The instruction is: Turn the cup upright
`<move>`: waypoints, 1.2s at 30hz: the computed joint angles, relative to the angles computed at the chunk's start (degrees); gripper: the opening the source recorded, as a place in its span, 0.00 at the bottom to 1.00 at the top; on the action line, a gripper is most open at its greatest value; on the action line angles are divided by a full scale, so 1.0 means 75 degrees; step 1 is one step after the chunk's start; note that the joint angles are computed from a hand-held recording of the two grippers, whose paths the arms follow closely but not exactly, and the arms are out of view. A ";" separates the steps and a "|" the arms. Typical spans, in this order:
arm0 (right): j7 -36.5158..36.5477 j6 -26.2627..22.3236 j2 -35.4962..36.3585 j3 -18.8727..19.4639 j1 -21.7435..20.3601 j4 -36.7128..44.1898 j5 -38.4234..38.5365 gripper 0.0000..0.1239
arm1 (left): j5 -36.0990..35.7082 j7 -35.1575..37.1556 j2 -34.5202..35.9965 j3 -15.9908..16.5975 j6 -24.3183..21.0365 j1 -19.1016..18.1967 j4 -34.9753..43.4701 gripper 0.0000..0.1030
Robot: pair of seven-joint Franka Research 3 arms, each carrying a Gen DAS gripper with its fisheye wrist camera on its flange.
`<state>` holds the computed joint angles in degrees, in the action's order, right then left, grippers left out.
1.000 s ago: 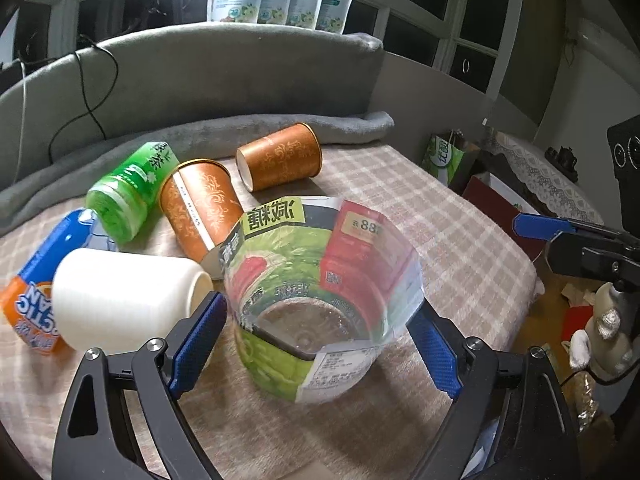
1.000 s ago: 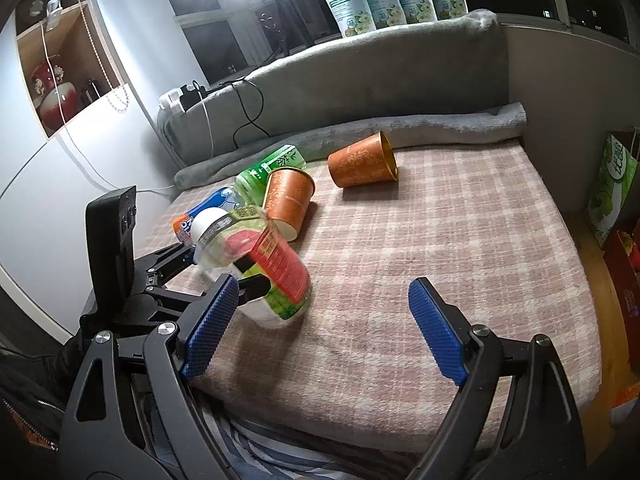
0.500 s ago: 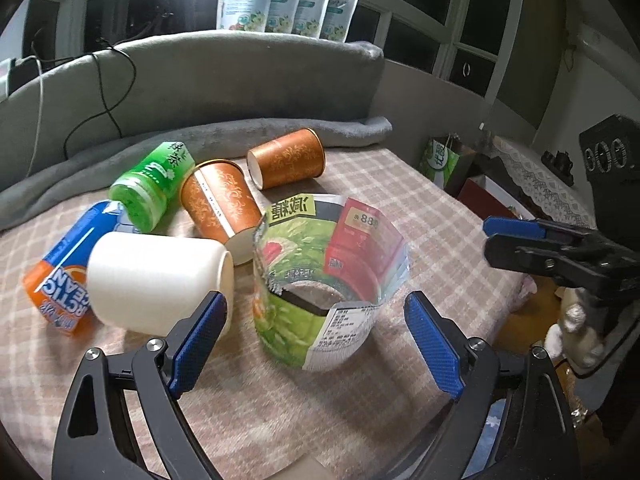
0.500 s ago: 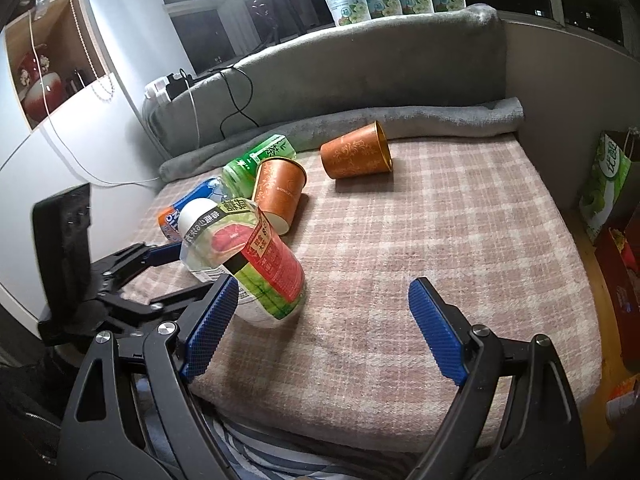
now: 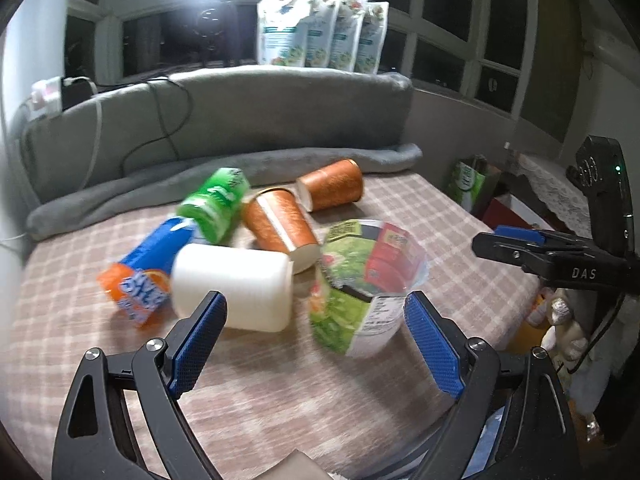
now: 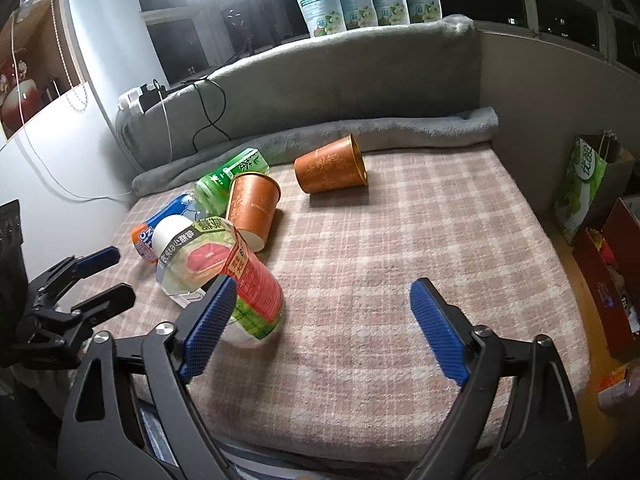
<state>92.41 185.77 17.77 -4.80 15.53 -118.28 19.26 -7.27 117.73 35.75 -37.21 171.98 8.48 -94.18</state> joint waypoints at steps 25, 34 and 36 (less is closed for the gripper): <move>-0.1211 0.0979 0.2406 -0.7300 0.7222 0.0656 0.3856 0.83 | 0.0859 -0.3394 -0.1155 0.3219 0.3381 -0.2004 -0.1191 0.90; -0.1973 0.1181 0.2442 -0.7041 0.7067 0.0970 0.4660 0.83 | 0.1417 -0.4287 -0.1241 0.3785 0.3496 -0.2322 -0.1235 0.90; -0.2160 0.1195 0.2424 -0.6982 0.7030 0.1010 0.4825 0.83 | 0.1539 -0.4459 -0.1236 0.3940 0.3520 -0.2431 -0.1222 0.90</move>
<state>76.21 194.73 35.95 -57.17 68.26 -110.71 55.45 4.27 84.29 26.48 -7.66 198.38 -9.75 -103.35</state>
